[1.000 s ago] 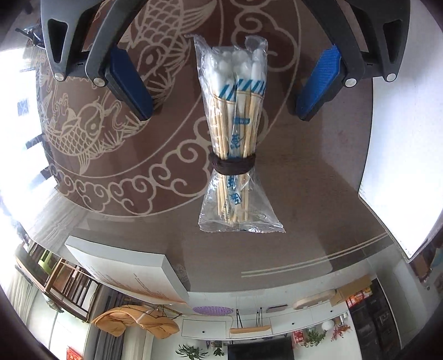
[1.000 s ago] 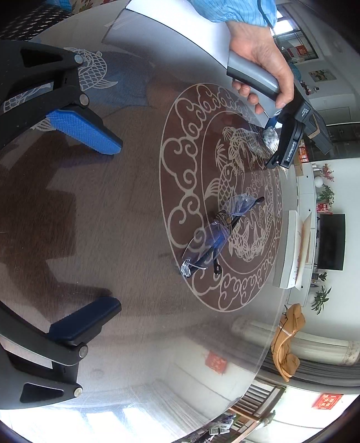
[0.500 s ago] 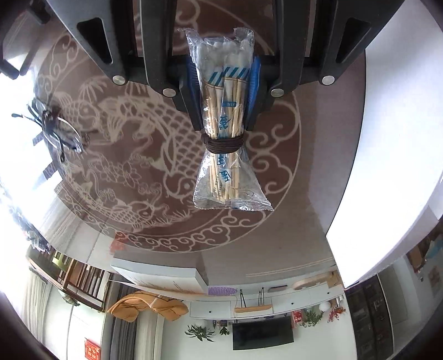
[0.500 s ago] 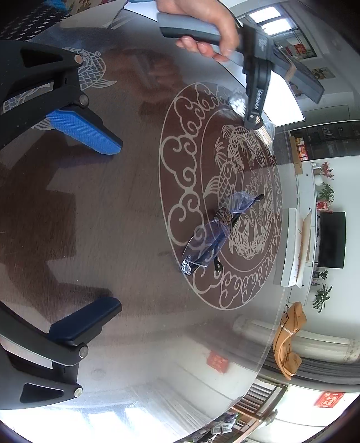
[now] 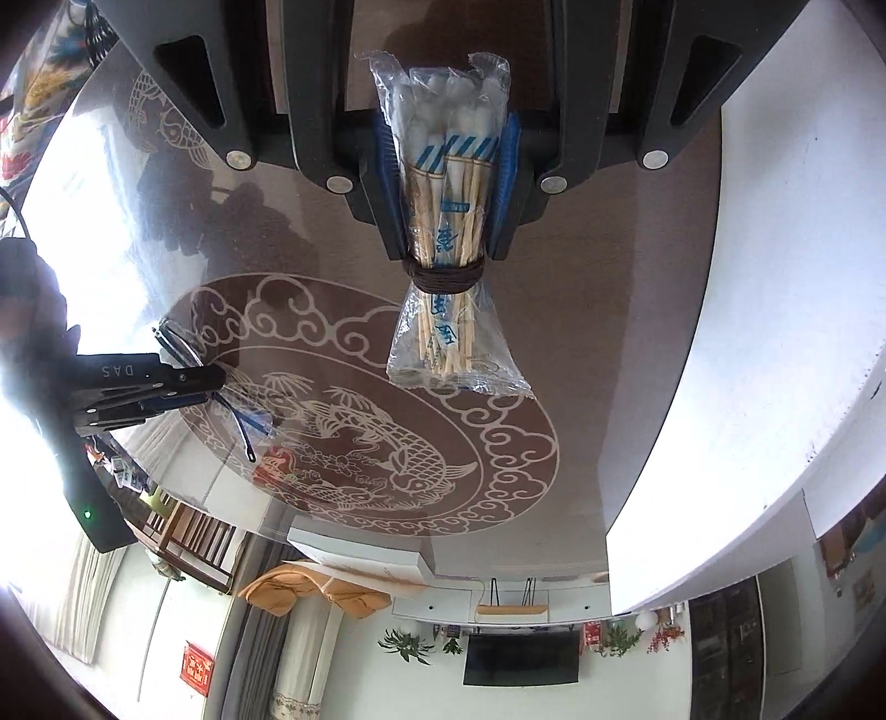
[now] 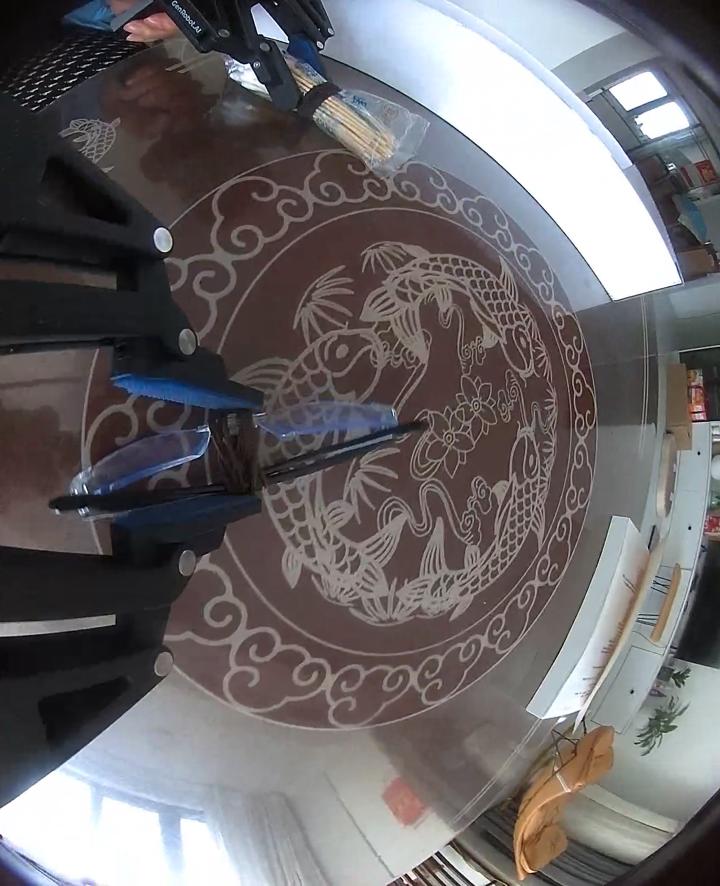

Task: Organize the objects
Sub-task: 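Grasp the cotton-swab bag with the left gripper while the right grasps the glasses, then carry the swab bag and glasses into the storage box and open both grippers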

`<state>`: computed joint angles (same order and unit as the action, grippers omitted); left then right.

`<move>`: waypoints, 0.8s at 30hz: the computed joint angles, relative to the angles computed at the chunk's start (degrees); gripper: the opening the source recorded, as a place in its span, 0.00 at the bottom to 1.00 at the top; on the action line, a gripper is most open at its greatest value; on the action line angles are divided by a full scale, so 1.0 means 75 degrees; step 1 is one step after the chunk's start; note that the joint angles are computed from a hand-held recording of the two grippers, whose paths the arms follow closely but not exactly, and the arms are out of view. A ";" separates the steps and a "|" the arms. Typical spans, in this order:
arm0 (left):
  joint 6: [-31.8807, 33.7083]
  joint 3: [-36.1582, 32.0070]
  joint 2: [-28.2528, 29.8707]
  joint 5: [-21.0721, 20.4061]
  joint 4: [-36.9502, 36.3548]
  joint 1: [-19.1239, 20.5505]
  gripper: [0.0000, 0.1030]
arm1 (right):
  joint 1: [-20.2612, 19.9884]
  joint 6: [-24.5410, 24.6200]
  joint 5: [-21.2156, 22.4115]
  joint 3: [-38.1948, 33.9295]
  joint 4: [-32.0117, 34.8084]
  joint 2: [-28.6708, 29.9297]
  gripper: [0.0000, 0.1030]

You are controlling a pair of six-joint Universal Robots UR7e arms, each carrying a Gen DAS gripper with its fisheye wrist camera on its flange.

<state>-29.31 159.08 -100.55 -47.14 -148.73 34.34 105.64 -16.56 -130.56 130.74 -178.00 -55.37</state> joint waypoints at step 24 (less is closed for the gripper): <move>-0.0548 -0.2350 -0.5088 0.2344 0.6288 0.1012 0.27 | 0.2992 0.2694 0.4172 -0.4024 0.0958 0.2964 0.31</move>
